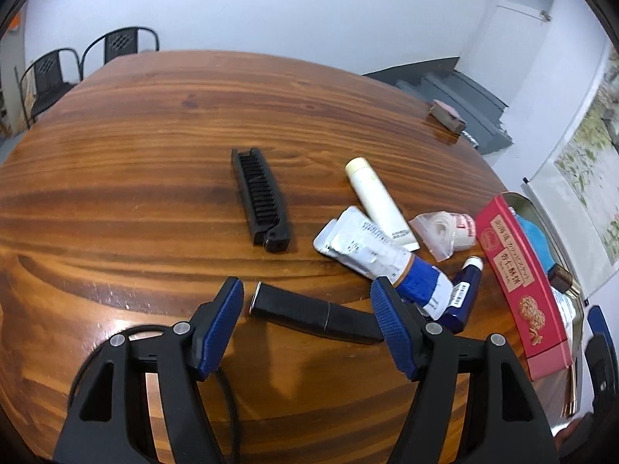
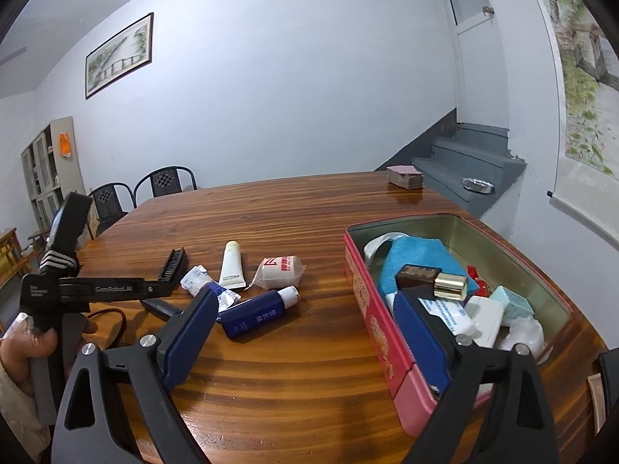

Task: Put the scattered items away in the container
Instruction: 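Move the left gripper to the black rectangular case on the table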

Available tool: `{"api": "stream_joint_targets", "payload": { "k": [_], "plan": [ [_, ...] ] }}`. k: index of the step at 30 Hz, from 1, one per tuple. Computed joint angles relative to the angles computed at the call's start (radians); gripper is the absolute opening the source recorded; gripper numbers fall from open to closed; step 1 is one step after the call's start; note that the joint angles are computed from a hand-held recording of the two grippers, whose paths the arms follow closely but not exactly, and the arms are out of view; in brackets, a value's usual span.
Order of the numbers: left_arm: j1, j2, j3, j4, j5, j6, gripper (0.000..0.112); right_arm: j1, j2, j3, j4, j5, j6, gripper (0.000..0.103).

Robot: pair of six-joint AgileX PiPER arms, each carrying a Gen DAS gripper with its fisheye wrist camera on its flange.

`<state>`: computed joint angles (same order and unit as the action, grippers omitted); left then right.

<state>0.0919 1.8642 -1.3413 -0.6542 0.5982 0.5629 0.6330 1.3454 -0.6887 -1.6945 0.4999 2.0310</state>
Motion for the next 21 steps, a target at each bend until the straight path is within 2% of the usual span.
{"api": "stream_joint_targets", "payload": {
  "k": [7, 12, 17, 21],
  "plan": [
    [-0.059, -0.007, 0.022, 0.174, -0.063, -0.219, 0.074, 0.023, -0.003, 0.009, -0.025, 0.021, 0.023, 0.098],
    [-0.069, -0.011, 0.021, 0.199, -0.054, -0.215, 0.078, 0.027, -0.008, 0.015, -0.033, 0.022, 0.027, 0.098],
    [-0.01, -0.019, 0.027, 0.157, -0.017, -0.171, 0.078, 0.035, -0.004, 0.014, -0.036, 0.022, 0.021, 0.098],
    [0.014, -0.03, 0.044, 0.219, -0.032, -0.196, 0.079, 0.04, 0.003, 0.011, -0.036, 0.019, 0.015, 0.098]
  ]
}}
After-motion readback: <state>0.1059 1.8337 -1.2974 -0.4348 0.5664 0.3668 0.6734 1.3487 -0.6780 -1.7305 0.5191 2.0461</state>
